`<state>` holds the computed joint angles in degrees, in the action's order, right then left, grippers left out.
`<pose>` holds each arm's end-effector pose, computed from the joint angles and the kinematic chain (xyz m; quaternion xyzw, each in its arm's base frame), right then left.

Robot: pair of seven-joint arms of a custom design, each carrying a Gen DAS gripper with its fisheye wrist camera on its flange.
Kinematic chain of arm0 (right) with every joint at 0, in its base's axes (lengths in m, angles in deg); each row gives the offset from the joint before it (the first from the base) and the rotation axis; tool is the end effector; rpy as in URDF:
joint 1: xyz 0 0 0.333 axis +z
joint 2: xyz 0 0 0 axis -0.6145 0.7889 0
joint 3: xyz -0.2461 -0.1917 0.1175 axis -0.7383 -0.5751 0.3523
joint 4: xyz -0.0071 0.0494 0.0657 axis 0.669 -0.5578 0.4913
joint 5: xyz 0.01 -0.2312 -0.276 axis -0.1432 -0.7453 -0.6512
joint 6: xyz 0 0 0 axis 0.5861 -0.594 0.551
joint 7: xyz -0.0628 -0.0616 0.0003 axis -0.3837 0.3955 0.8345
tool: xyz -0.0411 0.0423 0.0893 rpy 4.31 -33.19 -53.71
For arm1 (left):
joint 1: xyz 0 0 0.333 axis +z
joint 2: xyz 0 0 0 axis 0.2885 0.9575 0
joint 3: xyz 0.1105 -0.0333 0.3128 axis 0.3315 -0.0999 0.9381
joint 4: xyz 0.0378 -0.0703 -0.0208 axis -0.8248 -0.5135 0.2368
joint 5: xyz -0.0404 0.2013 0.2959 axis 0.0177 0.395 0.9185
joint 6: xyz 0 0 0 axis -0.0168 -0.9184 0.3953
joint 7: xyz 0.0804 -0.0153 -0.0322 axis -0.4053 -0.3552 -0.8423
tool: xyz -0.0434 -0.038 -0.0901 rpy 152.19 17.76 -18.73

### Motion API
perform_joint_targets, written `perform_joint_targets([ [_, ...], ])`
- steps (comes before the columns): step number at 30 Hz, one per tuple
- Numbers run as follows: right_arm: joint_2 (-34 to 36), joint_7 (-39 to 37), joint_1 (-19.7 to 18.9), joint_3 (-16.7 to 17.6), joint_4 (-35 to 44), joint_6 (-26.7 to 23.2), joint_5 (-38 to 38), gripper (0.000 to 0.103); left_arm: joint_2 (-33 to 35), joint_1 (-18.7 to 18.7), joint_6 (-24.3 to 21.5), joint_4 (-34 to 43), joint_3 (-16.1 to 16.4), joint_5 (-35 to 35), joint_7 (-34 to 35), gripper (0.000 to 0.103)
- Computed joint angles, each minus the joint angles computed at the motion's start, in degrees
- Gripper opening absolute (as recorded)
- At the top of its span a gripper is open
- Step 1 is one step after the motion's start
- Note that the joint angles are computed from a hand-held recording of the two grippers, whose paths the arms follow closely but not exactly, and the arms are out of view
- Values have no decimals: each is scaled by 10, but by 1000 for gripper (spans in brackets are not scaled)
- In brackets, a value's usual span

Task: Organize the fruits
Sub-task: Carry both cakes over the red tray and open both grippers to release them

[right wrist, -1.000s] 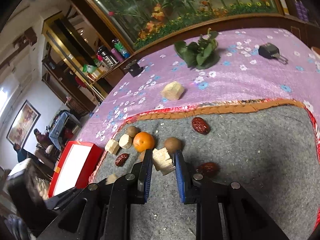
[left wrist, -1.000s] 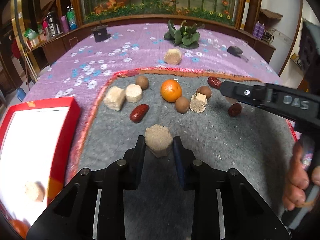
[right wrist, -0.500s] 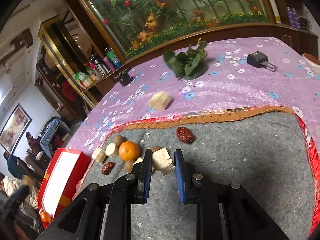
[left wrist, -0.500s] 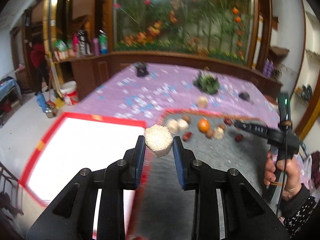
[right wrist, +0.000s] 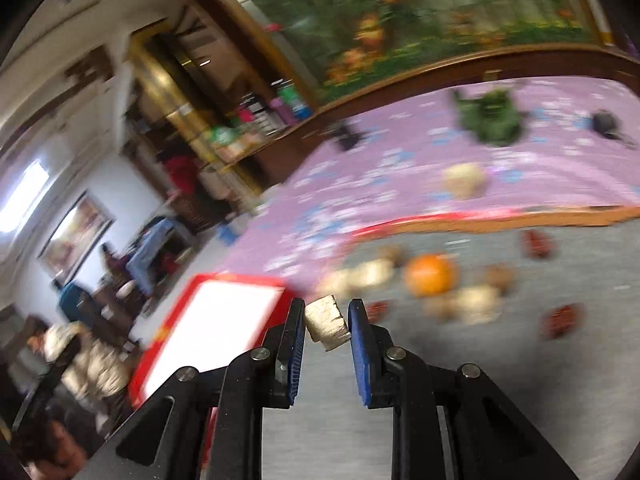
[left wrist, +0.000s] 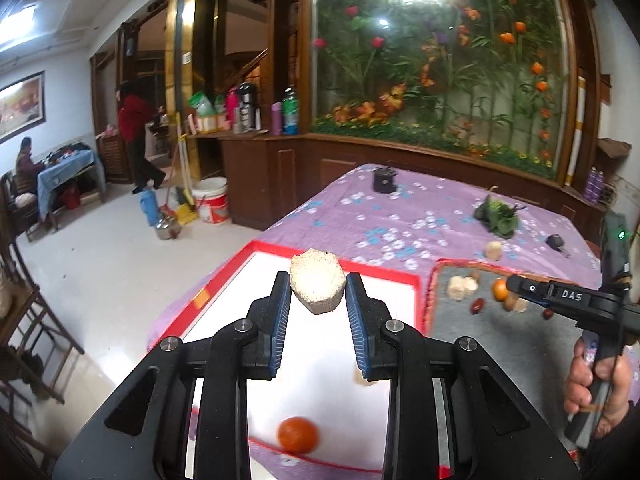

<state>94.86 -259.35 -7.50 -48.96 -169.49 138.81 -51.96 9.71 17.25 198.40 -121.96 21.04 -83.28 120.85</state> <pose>0.6377 0.2476 0.4699 -0.4370 0.7625 -0.1809 0.4415 0.6988 -0.1623 0.5111 -0.4659 0.7240 -0.4417 0.2524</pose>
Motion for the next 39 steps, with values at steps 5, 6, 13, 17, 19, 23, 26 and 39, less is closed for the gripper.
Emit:
perform_joint_targets([
  [5, 84, -197, -101, 187, 129, -21, 123, 21, 17, -38, -14, 13, 65, 38, -52, 27],
  [6, 102, -230, -114, 218, 154, -28, 144, 21, 20, -43, -18, 16, 72, 45, -62, 27],
  [13, 180, -360, -111, 283, 265, -93, 218, 21, 40, -59, -37, 26, 104, 91, -114, 27],
  [17, 204, -398, -93, 277, 303, -126, 247, 21, 49, -64, -47, 31, 112, 113, -132, 27],
  [19, 221, -416, -86, 274, 329, -145, 264, 21, 54, -73, -54, 35, 123, 127, -145, 27],
  [23, 245, -450, -72, 264, 373, -188, 297, 21, 62, -87, -66, 43, 144, 152, -175, 27],
  [26, 260, -468, -58, 244, 404, -219, 314, 21, 67, -101, -76, 50, 165, 173, -203, 27],
  [39, 168, -414, -5, 120, 249, -85, 302, 44, 49, -141, -34, 22, 225, 268, -308, 53],
])
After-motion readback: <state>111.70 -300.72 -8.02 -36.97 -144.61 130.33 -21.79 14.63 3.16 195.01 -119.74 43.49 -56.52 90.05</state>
